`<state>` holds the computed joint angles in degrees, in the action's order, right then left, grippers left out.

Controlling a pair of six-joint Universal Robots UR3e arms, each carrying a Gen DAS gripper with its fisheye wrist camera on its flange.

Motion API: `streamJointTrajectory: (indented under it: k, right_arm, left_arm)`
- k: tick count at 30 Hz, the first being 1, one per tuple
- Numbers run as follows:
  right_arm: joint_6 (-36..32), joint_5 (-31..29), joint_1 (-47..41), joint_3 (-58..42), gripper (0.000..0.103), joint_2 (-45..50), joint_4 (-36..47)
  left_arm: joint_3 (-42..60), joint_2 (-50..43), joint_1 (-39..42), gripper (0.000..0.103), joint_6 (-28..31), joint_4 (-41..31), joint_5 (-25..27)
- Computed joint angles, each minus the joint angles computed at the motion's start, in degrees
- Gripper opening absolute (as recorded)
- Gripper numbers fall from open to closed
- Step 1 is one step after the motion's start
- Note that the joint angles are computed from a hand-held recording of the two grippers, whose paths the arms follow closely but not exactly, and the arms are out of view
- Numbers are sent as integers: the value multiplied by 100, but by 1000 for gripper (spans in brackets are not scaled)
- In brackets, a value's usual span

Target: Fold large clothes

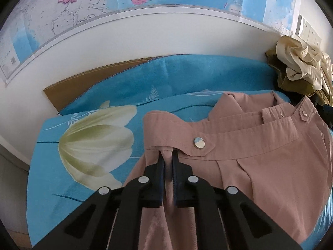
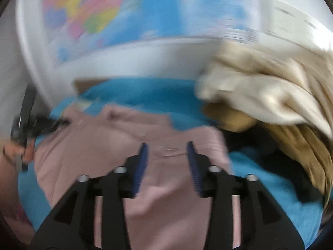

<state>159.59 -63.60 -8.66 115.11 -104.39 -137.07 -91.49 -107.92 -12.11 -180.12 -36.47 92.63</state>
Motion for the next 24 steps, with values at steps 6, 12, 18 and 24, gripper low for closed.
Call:
streamJointTrajectory:
  k: [6,12,18,24]
  right_arm:
    - [-52,-790,1610,-1546,37,2109,61]
    - [40,-698,1715,-2135,4,2369,-212]
    - [187,-1379,2167,-3048,5,3339,-334]
    - [347,-1119,1877,-2711,39,3550,-340]
  left_arm:
    - [60,-69,-22,7,-93,-38,43]
    - [-113,184,145,5,-200,169,-126]
    - [-39,130,408,6,-533,204,-196]
    - [-532,435,205,45,-134,361,-263]
